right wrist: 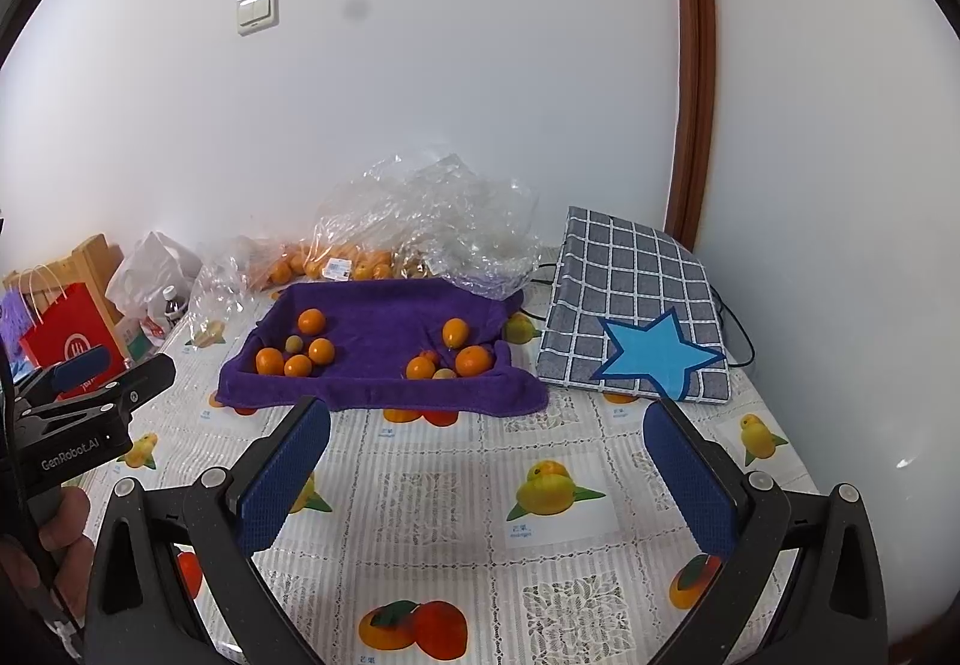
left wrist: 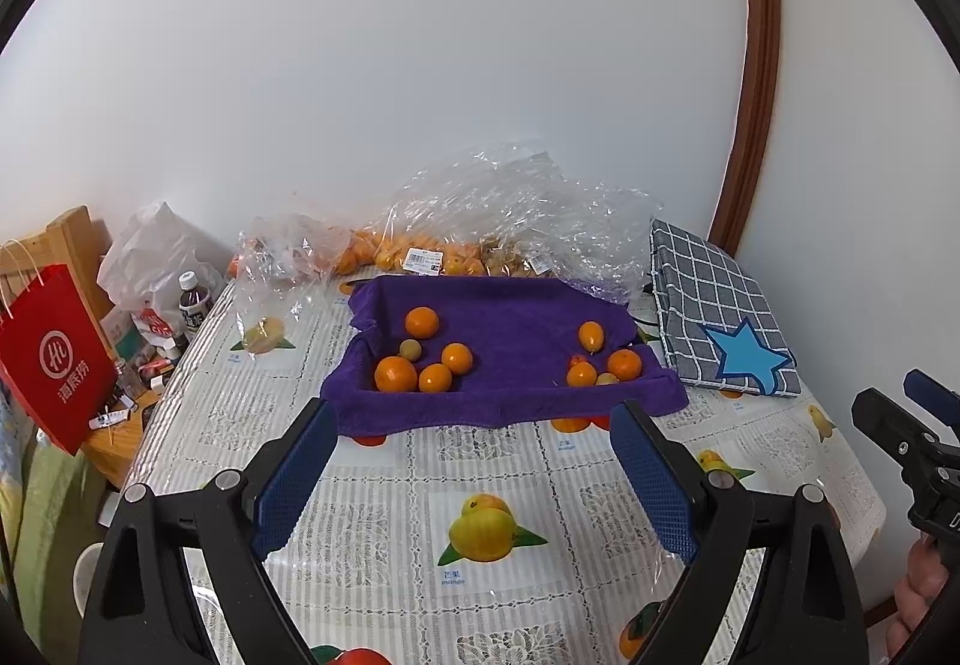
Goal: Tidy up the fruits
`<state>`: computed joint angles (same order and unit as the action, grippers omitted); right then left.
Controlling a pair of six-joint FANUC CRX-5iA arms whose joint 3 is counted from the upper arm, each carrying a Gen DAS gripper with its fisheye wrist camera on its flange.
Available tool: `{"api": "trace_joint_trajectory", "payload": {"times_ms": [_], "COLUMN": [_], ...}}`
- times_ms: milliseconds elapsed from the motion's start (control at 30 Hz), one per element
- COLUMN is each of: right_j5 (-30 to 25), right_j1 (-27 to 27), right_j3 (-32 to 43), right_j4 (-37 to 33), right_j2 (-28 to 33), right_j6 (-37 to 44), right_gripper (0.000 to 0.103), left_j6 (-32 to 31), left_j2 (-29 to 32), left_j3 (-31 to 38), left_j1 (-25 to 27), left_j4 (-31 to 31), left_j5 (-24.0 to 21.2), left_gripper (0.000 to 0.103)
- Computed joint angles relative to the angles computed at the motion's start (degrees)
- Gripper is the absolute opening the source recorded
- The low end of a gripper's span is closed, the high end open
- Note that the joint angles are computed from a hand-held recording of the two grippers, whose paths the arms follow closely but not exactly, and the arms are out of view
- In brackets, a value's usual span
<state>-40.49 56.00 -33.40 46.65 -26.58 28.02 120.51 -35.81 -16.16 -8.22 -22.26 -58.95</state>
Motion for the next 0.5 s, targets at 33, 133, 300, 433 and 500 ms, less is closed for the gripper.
{"api": "trace_joint_trajectory", "payload": {"times_ms": [33,133,300,433,500], "right_j5": [-0.06,-0.03,-0.11,-0.07,0.07], "right_j1": [0.05,0.07,0.25,0.37,0.36], "right_j3": [0.00,-0.08,-0.12,-0.10,-0.07], "right_j4": [0.03,0.16,0.48,0.67,0.41], "right_j2": [0.02,-0.11,-0.22,-0.25,-0.36], "right_j6": [-0.04,0.00,0.25,0.38,0.68], "right_gripper": [0.103,0.103,0.103,0.103,0.103], "left_j6": [0.07,0.07,0.17,-0.15,-0.30], "left_j2": [0.01,0.05,0.05,-0.08,0.01], "left_j3": [0.02,0.02,0.01,-0.19,-0.12], "left_j1": [-0.03,-0.12,-0.12,0.18,0.23], "left_j4": [-0.02,0.03,-0.01,0.43,0.47], "left_j5": [-0.04,0.07,0.14,0.39,0.45], "left_gripper": [0.092,0.092,0.092,0.092,0.092]}}
